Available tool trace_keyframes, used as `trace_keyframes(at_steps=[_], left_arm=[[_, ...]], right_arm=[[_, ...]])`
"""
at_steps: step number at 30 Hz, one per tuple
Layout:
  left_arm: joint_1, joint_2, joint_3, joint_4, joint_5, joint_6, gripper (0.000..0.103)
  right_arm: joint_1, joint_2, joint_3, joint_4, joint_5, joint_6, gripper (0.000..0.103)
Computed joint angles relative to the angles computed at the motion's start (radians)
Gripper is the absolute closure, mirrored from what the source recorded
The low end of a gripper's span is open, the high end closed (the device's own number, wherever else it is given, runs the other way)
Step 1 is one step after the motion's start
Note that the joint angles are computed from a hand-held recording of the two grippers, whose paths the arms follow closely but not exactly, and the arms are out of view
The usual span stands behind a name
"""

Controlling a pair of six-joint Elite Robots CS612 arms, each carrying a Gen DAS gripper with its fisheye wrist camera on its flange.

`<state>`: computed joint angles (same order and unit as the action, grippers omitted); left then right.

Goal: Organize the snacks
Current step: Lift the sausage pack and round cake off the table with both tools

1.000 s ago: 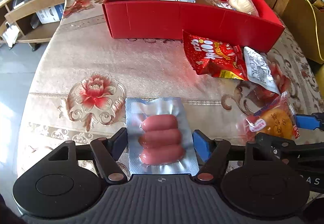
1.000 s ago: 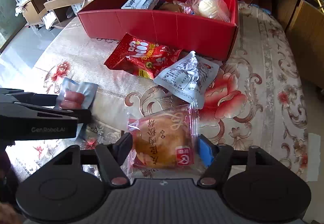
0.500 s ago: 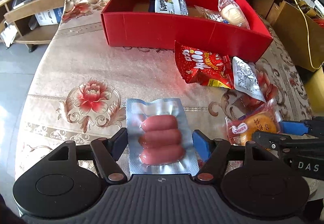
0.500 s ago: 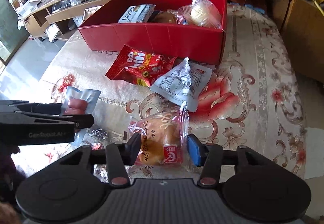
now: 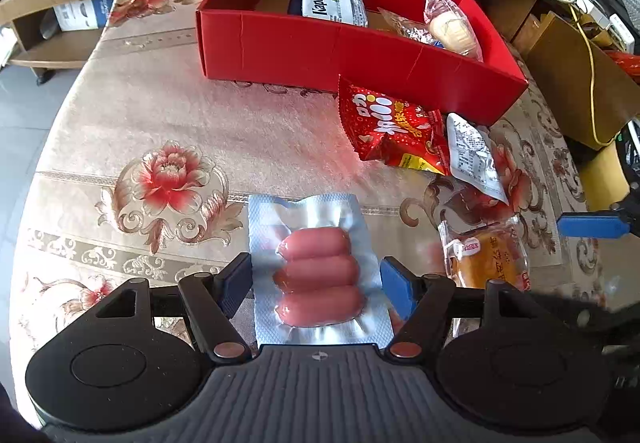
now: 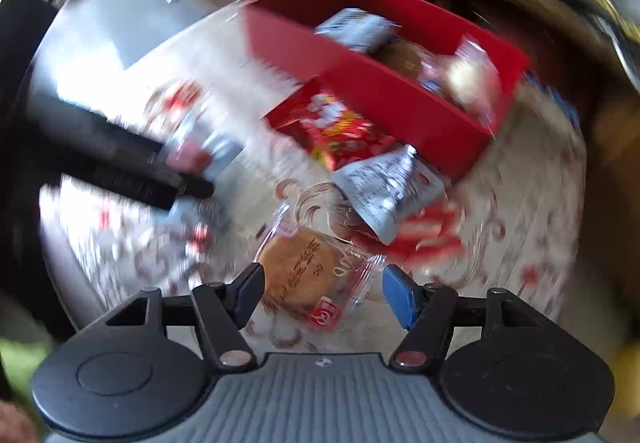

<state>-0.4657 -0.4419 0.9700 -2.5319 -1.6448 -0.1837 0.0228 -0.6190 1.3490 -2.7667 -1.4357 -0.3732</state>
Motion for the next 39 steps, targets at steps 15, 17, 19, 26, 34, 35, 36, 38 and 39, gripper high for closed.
trace_keyframes(at_steps=[15, 17, 19, 26, 34, 35, 36, 38, 39], left_arm=[[0.005, 0.008, -0.020, 0.068, -0.025, 0.010, 0.028], [0.003, 0.007, -0.020, 0.067, -0.020, 0.017, 0.028], [0.000, 0.007, -0.021, 0.072, -0.017, 0.029, 0.027], [-0.019, 0.000, 0.004, 0.044, 0.047, 0.092, 0.027], [-0.029, -0.002, 0.026, 0.012, 0.112, 0.111, 0.016], [-0.031, -0.003, 0.028, 0.012, 0.125, 0.117, 0.016], [-0.033, -0.004, 0.030, 0.011, 0.131, 0.117, 0.019], [-0.033, -0.007, 0.035, 0.005, 0.140, 0.107, 0.028], [-0.031, -0.009, 0.037, 0.002, 0.133, 0.096, 0.029]], right_arm=[[0.008, 0.093, -0.167, 0.247, 0.034, -0.257, 0.036], [-0.009, 0.089, -0.139, 0.204, 0.081, -0.115, 0.034], [-0.007, 0.079, -0.102, 0.135, 0.059, -0.038, 0.034], [0.000, 0.074, -0.074, 0.086, 0.060, 0.077, 0.005], [0.009, 0.088, -0.091, 0.095, 0.032, 0.097, 0.000], [0.006, 0.088, -0.092, 0.096, 0.043, 0.117, 0.000], [0.005, 0.086, -0.092, 0.097, 0.043, 0.129, 0.007], [0.010, 0.081, -0.083, 0.068, -0.005, 0.154, 0.027], [0.010, 0.077, -0.077, 0.059, -0.014, 0.166, 0.035]])
